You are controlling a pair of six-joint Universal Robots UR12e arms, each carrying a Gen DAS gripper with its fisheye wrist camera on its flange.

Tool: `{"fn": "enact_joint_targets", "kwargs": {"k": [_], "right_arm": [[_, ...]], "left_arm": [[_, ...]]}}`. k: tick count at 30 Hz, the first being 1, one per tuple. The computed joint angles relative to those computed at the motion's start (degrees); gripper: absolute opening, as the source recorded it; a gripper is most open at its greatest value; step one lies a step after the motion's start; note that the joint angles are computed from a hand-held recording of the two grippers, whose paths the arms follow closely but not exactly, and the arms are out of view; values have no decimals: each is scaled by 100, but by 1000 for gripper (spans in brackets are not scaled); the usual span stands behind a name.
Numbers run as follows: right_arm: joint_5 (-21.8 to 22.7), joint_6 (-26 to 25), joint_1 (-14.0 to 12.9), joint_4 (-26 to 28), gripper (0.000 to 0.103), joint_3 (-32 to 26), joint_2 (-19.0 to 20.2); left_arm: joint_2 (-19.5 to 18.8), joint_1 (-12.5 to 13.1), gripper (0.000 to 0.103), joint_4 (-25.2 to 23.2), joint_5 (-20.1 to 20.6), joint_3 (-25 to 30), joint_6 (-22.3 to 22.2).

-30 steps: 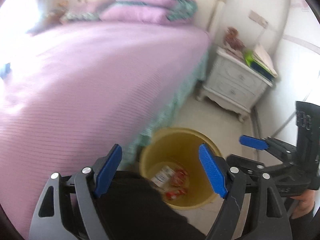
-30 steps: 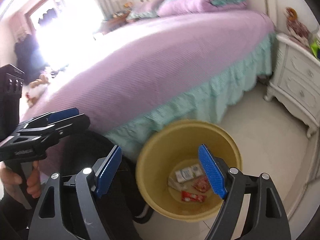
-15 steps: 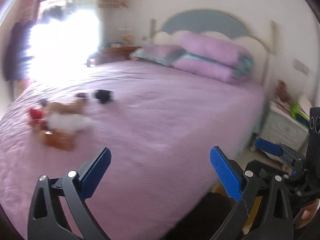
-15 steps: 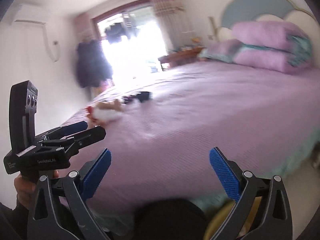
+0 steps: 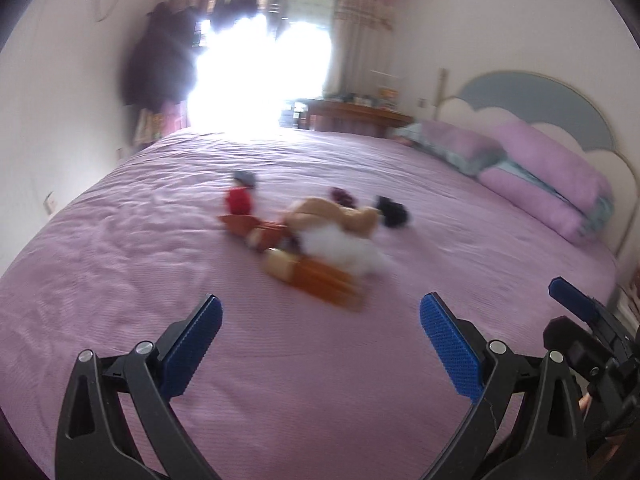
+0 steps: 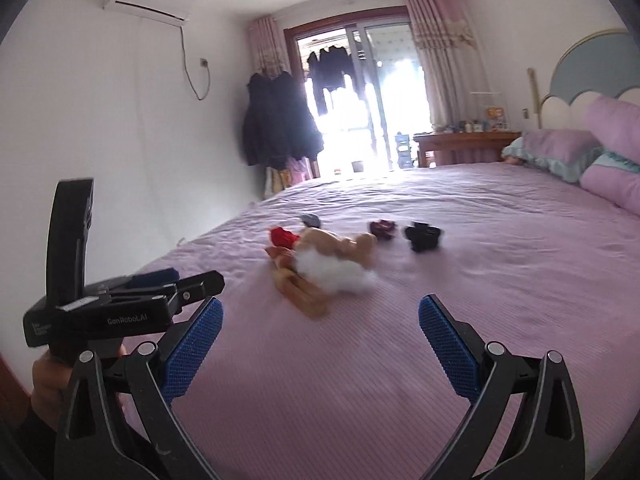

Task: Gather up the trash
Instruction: 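Move both grippers back from the bin toward the bed, then grasp the white fluffy plush toy with the right gripper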

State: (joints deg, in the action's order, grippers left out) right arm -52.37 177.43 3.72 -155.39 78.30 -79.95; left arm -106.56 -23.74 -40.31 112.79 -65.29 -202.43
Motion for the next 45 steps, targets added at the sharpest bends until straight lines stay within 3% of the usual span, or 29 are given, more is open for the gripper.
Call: {"fn": "enact_joint_targets", "kwargs": {"k": [3,7,15,23,29,35,36,39,41,45], "right_arm": [[-300,-65,177,390,95,-337,196],[-675,-95,354,492,95,-688,454],[-744,-414,528,1116,95,-1349,884],[-974,-344,640,1812,95,-2037,1374],[-1209,-451,722,2549,95,-2686,1827],[-1072,-238,707,3416,94,-3317,2199],[-1095,-236,712,3602,92,-3434,2258],[-970,-413,712,4094,73,-3676,2377],[-898,-568,713,4160,50,-3672,2370],[-721,-799,704,3974,33,-3489,2258]], "left_arm": [[76,93,99,-32,152,-79,-82],[78,196,99,-117,206,-71,-118],[-114,399,99,-346,35,174,-82],[-286,570,99,-364,-248,308,-91],[-349,669,99,-425,-391,327,-245],[-411,721,99,-463,-434,373,-274],[-420,724,99,-466,-441,379,-277],[-444,728,99,-479,-464,404,-276],[-462,725,99,-519,-475,435,-268],[-468,705,99,-539,-517,463,-237]]}}
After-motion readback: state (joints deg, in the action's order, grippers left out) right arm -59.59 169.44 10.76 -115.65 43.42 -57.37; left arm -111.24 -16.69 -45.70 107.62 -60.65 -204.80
